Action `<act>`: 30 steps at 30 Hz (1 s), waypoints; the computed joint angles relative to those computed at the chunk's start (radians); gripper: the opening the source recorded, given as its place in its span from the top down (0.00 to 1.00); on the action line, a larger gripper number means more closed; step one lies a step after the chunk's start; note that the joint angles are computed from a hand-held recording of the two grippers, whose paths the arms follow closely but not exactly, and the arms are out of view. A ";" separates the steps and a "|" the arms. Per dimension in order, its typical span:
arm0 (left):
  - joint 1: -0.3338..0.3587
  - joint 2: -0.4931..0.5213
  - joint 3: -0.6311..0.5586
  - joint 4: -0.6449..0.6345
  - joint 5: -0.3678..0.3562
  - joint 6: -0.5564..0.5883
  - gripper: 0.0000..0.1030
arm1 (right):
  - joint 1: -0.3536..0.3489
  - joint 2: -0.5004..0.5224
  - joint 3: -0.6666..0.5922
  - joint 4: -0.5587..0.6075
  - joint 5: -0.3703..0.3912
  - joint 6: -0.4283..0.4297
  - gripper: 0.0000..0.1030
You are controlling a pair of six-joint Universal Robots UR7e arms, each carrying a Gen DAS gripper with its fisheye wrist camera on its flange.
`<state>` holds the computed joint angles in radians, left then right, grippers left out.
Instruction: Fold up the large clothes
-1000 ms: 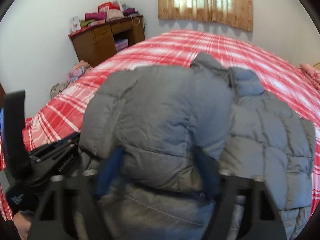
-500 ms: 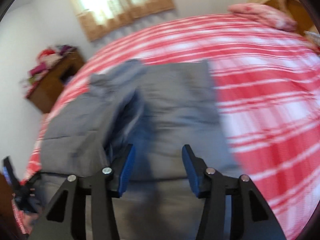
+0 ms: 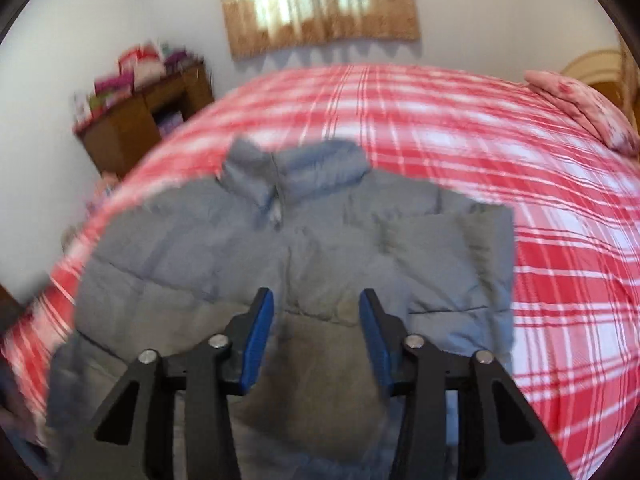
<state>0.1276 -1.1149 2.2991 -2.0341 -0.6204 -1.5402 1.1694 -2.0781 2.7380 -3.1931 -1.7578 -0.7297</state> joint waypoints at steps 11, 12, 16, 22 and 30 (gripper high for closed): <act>0.128 0.271 -0.058 -0.082 0.032 0.070 0.67 | -0.275 -0.139 0.071 0.109 0.249 -0.195 0.56; 0.125 0.270 -0.052 -0.086 0.029 0.072 0.67 | -0.308 -0.161 0.075 0.132 0.285 -0.204 0.56; 0.142 0.266 -0.043 -0.110 0.027 0.078 0.66 | -0.334 -0.163 0.074 0.146 0.321 -0.206 0.56; 0.142 0.309 -0.102 0.026 0.042 0.031 0.66 | -0.227 -0.079 0.062 0.057 0.189 -0.171 0.56; 0.134 0.225 0.101 -0.503 0.029 0.150 0.64 | 0.090 0.029 -0.209 0.267 0.000 0.216 0.19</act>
<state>0.2615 -0.8901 2.3998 -2.5373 -0.5909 -1.3899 1.2598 -2.0491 2.5287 -2.9260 -1.7579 -0.5138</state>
